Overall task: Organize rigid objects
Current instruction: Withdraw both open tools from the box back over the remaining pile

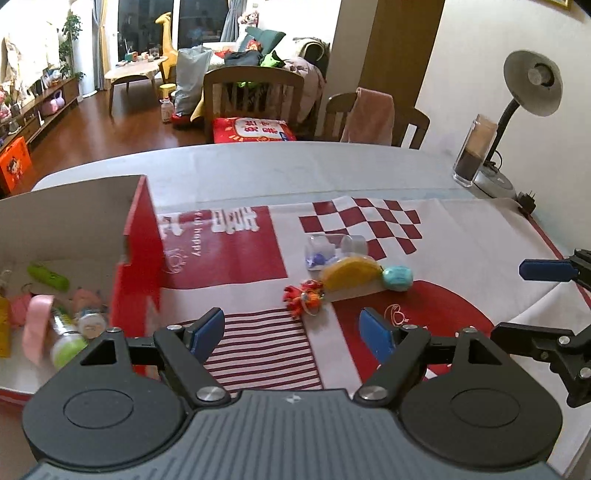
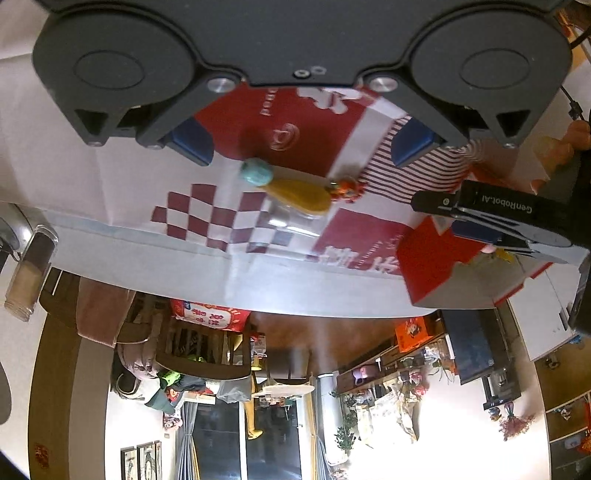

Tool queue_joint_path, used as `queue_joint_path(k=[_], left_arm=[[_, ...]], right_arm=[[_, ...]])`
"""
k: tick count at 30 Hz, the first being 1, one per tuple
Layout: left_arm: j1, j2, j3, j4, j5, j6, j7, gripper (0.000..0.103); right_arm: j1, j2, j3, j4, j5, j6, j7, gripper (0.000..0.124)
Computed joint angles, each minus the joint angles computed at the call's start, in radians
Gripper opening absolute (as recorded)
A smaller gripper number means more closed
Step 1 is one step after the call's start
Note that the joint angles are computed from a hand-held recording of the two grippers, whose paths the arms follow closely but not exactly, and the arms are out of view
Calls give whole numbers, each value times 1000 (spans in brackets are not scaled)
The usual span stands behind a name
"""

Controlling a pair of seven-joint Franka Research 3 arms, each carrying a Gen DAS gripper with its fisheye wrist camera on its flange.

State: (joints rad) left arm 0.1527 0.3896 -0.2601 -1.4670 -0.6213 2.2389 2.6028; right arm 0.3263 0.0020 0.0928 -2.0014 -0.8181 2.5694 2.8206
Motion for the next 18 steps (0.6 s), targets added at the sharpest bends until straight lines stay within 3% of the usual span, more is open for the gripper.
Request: queue_joint_path(k=[8, 18], left_arm=[[-48, 12, -13, -61, 38, 132, -33, 80], [-68, 66, -45, -67, 95, 233, -43, 80]], right_arm=[[-28, 9, -21, -32, 84, 28, -122, 102], [-33, 90, -59, 9, 144, 72, -291, 95]])
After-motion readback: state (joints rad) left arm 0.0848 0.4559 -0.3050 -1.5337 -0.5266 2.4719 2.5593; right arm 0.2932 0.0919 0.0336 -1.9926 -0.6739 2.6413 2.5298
